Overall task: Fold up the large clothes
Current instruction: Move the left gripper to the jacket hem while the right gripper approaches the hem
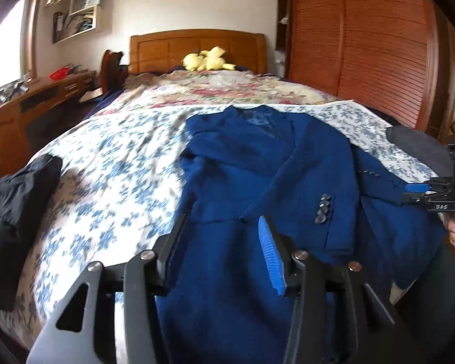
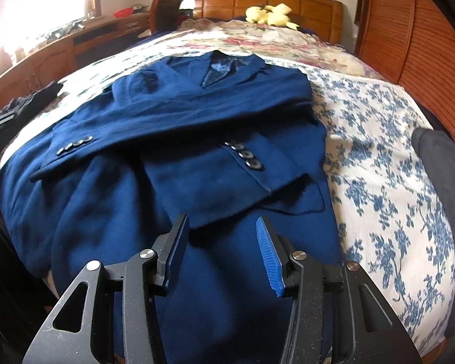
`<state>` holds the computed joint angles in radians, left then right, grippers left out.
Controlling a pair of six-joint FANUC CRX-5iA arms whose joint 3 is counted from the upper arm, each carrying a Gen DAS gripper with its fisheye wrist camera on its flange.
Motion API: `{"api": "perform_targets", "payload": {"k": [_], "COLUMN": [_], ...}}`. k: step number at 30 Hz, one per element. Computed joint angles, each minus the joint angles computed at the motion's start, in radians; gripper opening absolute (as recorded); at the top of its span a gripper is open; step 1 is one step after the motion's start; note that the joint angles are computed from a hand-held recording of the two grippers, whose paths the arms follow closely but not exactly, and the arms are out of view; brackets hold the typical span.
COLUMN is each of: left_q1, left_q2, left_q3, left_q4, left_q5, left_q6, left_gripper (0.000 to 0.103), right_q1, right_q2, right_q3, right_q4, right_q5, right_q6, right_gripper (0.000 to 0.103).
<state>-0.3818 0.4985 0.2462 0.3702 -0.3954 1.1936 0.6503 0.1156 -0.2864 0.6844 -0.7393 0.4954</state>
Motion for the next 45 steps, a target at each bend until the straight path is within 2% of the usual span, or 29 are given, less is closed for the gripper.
{"api": "perform_targets", "payload": {"k": [4,11,20,25,30,33,39,45], "left_q1": [0.007,0.015,0.014,0.018,0.019,0.021,0.025,0.035], "left_q2": [-0.015,-0.02,-0.016,-0.003,0.009,0.014,0.017,0.011], "left_q3": [-0.011,0.018,0.025,0.042,0.064,0.077,0.09,0.064], "left_q4": [-0.043,-0.179,-0.202,-0.202,-0.219,-0.239,-0.279,-0.245], "left_q5": [-0.023,-0.116,-0.167,-0.181,-0.208,-0.233,-0.281,-0.277], "left_q6": [0.052,0.17,0.176,0.191,0.217,0.247,0.301,0.264], "left_gripper": [0.045,0.045,0.045,0.045,0.045,0.045,0.045,0.045], "right_q1": [-0.014,-0.031,-0.029,-0.029,-0.016,-0.004,0.001,0.005], "right_q2": [-0.035,-0.119,-0.201,-0.216,-0.21,-0.211,-0.239,-0.249], "right_q3": [-0.045,-0.131,-0.192,-0.197,-0.171,-0.169,-0.188,-0.201], "right_q4": [0.019,0.045,-0.033,-0.085,-0.168,-0.164,-0.182,-0.199], "right_q5": [0.014,0.001,-0.043,-0.019,0.01,0.017,0.066,0.069], "right_q6": [-0.035,-0.094,-0.071,-0.048,0.045,0.053,0.048,0.062], "right_gripper": [0.047,0.05,0.051,0.052,0.052,0.044,0.044,0.044]}}
